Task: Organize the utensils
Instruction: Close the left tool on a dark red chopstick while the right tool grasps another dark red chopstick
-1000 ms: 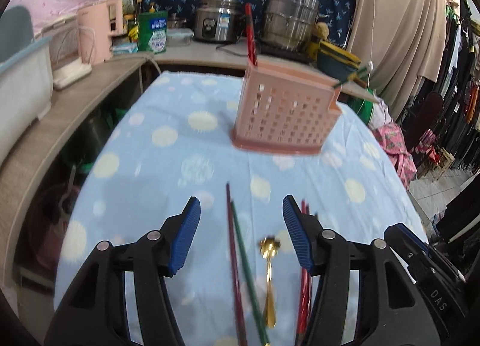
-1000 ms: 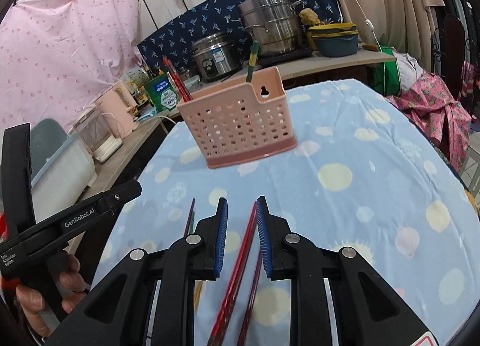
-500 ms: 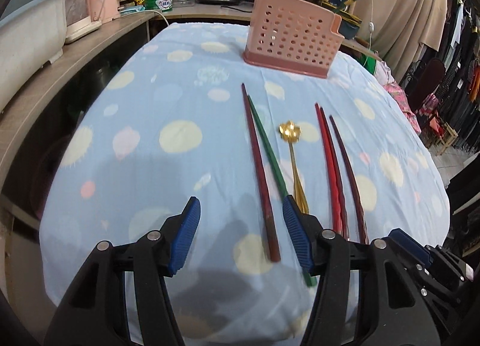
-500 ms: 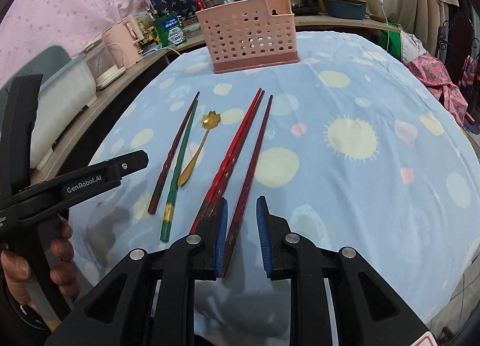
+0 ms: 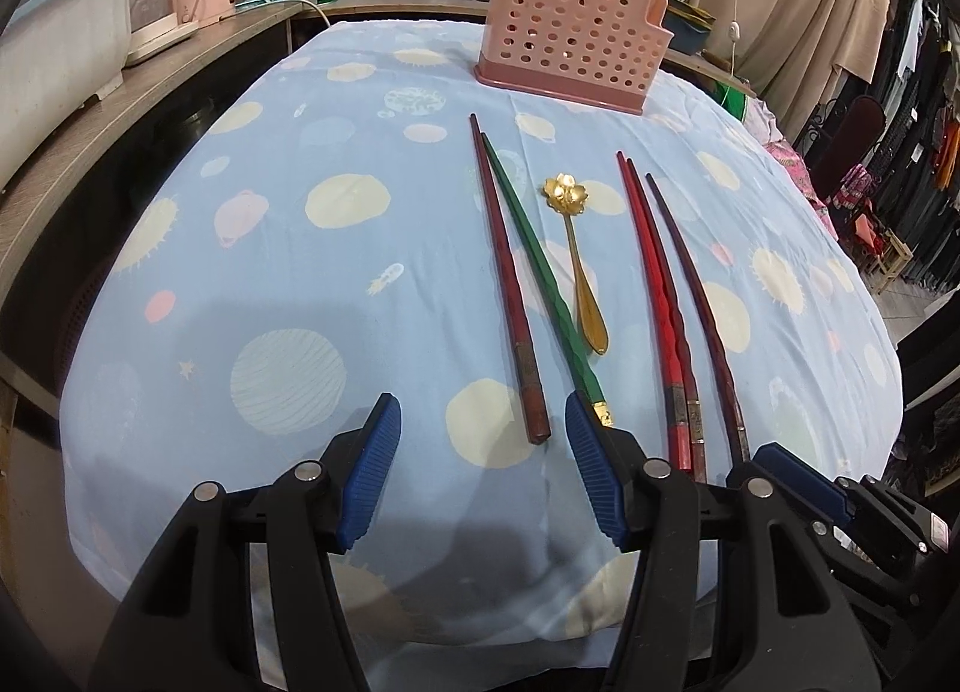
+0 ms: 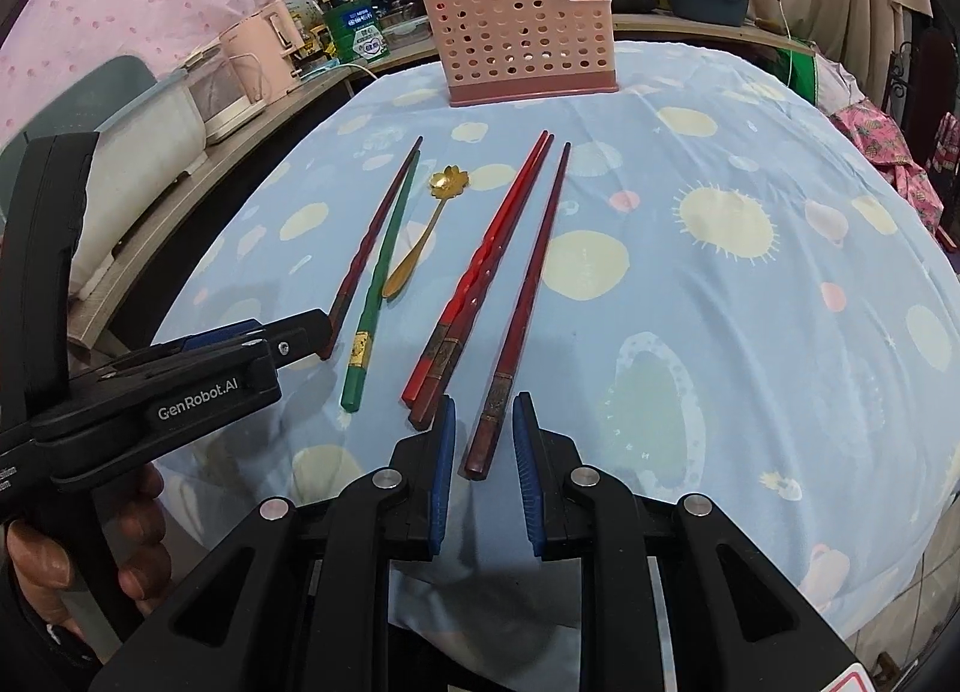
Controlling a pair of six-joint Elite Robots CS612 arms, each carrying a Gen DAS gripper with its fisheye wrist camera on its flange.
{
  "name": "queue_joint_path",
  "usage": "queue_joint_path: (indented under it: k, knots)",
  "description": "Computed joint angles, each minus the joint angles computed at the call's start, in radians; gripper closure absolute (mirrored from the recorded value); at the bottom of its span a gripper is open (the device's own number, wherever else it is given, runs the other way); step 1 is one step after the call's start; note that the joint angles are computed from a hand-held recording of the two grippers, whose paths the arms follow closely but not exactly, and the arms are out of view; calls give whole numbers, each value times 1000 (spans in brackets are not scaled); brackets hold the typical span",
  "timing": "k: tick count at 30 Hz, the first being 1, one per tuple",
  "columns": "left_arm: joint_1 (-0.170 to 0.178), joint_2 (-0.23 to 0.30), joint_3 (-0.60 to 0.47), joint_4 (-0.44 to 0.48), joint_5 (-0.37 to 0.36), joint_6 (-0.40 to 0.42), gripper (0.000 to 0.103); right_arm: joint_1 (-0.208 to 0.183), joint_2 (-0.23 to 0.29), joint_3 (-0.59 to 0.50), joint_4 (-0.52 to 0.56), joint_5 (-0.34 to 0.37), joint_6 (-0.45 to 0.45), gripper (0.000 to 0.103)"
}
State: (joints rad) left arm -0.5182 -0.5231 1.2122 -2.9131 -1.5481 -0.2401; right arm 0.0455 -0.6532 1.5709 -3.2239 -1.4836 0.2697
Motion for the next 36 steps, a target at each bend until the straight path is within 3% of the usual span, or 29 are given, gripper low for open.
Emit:
queue_joint_path:
  k: [14, 18, 23, 30, 36]
  knots:
    - [-15, 14, -9, -16, 81, 43, 51, 1, 10, -9, 4, -14, -6, 87]
    - [-15, 18, -13, -20, 97, 44, 56, -2, 11, -9, 1, -9, 1, 90]
    - [-15, 21, -18, -22, 114, 42, 67, -4, 12, -8, -2, -9, 4, 92]
    - [-7, 22, -21, -23, 92, 31, 95, -6, 12, -5, -6, -5, 7, 93]
    - [-3, 19, -20, -19, 71, 29, 96, -9, 9, 1, -17, -7, 19, 94]
